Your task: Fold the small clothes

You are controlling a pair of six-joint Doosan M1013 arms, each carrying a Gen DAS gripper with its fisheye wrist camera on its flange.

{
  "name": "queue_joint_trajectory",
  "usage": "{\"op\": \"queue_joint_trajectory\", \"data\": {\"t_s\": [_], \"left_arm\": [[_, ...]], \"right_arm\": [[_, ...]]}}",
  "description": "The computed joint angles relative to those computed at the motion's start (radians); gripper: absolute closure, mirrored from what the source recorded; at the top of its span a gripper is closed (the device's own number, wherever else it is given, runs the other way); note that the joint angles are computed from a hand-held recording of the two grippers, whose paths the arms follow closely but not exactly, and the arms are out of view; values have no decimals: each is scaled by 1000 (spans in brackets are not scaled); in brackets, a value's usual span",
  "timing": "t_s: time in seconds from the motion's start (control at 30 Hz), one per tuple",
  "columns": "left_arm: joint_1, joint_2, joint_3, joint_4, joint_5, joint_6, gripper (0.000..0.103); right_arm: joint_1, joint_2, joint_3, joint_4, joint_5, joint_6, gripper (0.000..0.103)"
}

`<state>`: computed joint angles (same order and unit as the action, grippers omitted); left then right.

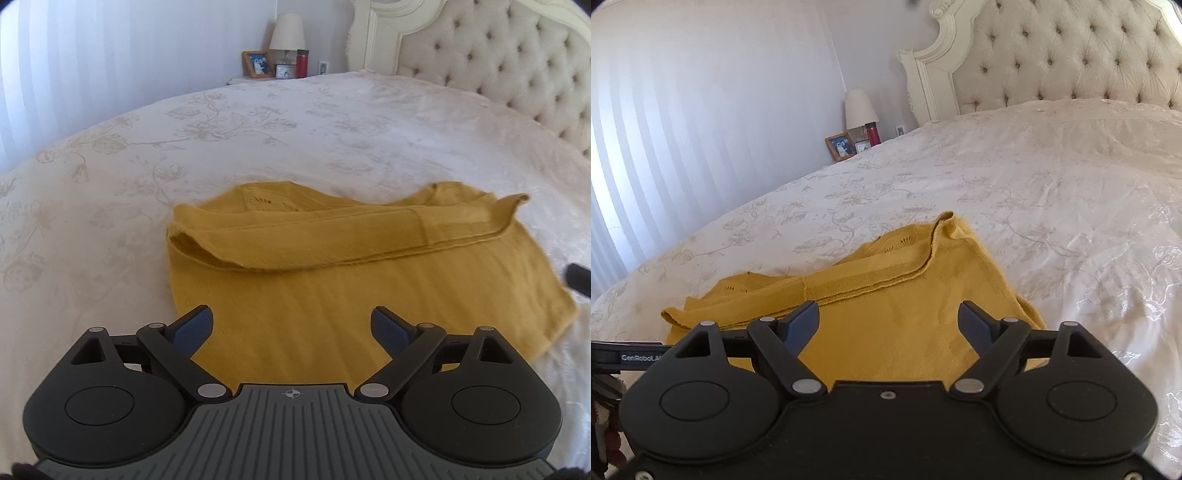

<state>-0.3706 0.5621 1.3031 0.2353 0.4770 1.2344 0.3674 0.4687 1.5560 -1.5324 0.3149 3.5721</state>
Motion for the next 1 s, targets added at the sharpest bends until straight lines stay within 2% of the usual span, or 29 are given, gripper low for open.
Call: {"op": "queue_joint_trajectory", "data": {"t_s": [0.07,0.13,0.3,0.5,0.6,0.67,0.77,0.87,1.0], "left_arm": [[4,29,-40,-21,35,28,10],[6,60,-83,-8,74,39,10],[6,131,-197,58,126,10,10],[16,224,-391,52,243,-45,10],[21,236,-436,43,257,-67,10],[23,219,-418,42,227,-106,10],[25,189,-378,-44,202,-118,10],[20,157,-313,-187,161,12,10],[-15,134,-245,-242,119,149,10]], "right_arm": [[2,-6,14,-103,13,116,19],[4,-13,25,-148,21,161,19],[1,-16,32,-146,6,193,19],[-5,-21,43,-223,-8,289,19],[-9,-23,45,-231,-17,307,19],[-12,-22,44,-224,-22,311,19],[-15,-23,45,-218,-30,328,19],[-16,-28,51,-211,-24,329,19],[-15,-30,51,-119,-7,255,18]]}}
